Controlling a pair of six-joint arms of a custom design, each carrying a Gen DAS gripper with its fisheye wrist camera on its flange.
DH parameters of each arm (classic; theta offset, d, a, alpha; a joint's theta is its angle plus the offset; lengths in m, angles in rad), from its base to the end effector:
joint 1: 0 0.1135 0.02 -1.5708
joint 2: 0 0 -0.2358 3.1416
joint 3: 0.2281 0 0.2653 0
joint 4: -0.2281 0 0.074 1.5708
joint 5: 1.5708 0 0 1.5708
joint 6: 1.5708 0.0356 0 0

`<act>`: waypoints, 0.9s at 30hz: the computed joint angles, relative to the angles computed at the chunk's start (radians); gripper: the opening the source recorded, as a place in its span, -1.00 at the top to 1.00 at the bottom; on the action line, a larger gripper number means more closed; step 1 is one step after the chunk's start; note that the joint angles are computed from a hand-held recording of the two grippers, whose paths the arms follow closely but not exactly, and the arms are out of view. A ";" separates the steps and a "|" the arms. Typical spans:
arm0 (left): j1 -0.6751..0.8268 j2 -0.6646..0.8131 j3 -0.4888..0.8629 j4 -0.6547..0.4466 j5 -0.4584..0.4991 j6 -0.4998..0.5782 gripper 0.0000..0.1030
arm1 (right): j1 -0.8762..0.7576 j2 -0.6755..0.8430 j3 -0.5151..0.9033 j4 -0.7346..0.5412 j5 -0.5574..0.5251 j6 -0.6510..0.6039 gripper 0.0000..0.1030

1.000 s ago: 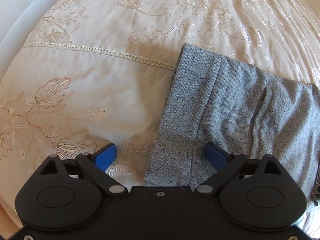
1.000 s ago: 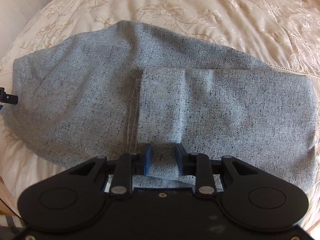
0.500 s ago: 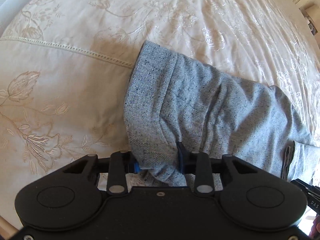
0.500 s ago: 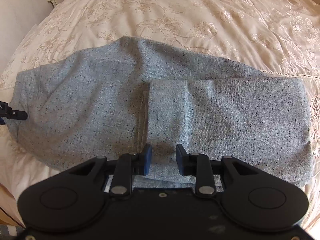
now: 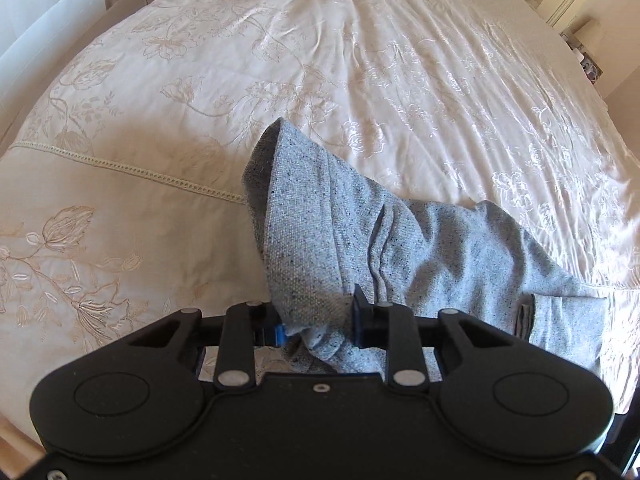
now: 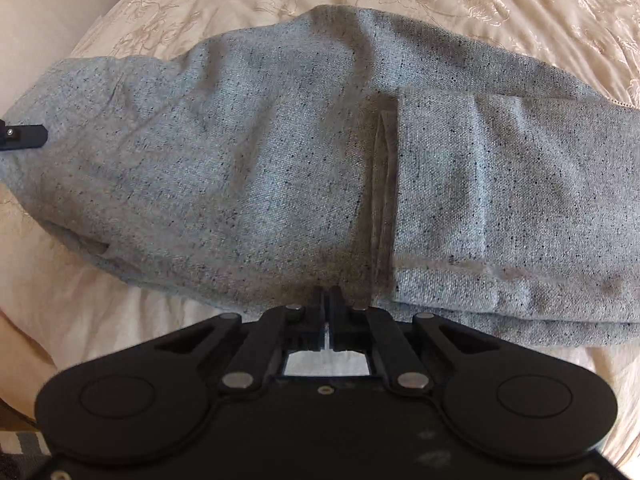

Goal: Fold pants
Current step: 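Grasp the trouser edge with the left gripper and lift it, then lift the held trouser end with the left gripper and fold it over the trousers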

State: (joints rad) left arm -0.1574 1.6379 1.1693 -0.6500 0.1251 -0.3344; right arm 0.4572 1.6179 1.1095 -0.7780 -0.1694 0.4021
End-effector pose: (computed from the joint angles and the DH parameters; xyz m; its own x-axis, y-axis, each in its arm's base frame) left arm 0.3363 -0.0579 0.1872 -0.9079 -0.1856 -0.3759 -0.0938 0.9638 -0.2494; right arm 0.2815 0.1452 0.1709 -0.9795 -0.0519 -0.1949 -0.1024 0.9605 0.2587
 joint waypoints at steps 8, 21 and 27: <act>-0.033 -0.050 -0.022 0.004 -0.047 0.015 0.30 | -0.135 0.163 0.185 0.114 0.080 0.015 0.90; -0.100 -0.124 -0.036 0.008 -0.107 -0.010 0.30 | -0.160 0.148 0.161 0.169 0.064 -0.065 0.89; -0.170 -0.153 -0.006 -0.017 -0.166 -0.061 0.31 | -0.080 -0.103 -0.162 0.123 0.004 -0.019 0.92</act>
State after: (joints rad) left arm -0.3271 1.4848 1.1632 -0.6672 -0.0407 -0.3953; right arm 0.3774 1.5150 0.9472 -0.6548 -0.1656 0.3830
